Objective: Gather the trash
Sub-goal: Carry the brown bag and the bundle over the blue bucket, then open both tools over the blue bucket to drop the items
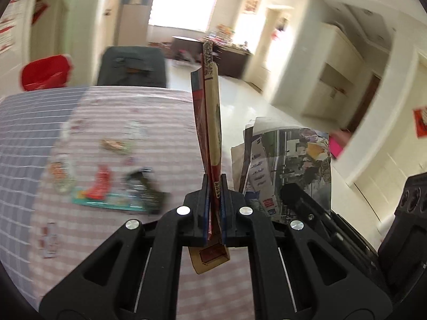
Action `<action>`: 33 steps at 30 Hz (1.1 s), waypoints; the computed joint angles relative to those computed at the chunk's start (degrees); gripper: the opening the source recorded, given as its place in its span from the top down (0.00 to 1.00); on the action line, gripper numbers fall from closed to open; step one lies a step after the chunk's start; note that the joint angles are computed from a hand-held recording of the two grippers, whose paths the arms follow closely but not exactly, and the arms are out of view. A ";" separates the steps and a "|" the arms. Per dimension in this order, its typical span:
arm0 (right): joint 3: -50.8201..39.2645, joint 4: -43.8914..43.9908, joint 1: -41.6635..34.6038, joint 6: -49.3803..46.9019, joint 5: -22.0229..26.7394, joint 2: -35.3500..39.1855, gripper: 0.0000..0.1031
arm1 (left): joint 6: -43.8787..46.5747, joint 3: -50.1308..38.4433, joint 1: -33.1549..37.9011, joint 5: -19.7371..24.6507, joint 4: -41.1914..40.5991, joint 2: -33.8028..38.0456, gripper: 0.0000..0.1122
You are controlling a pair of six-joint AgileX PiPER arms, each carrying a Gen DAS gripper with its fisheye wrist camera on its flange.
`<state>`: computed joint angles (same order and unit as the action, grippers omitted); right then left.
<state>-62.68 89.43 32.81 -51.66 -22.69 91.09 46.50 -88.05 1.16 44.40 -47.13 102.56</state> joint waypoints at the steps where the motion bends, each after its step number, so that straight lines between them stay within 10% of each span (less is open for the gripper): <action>1: 2.58 -1.11 -0.45 1.72 -1.17 -1.79 0.91 | -0.68 0.19 -1.95 -0.31 0.62 -0.06 0.94; 13: 28.07 -19.00 -16.94 27.46 -0.45 -12.93 0.91 | -16.94 -10.27 -25.04 -0.64 16.81 11.26 0.94; 28: 33.56 -70.11 -37.47 74.60 -1.20 2.71 0.91 | -35.89 -39.09 -37.00 11.15 37.12 35.45 0.93; 30: 31.93 -72.91 -38.95 76.89 -1.38 5.40 0.91 | -36.20 -42.11 -37.41 12.90 38.02 37.55 0.89; 33: 30.96 -69.21 -37.57 74.80 -0.83 6.07 0.91 | -36.99 -40.76 -37.92 9.71 39.65 37.54 0.36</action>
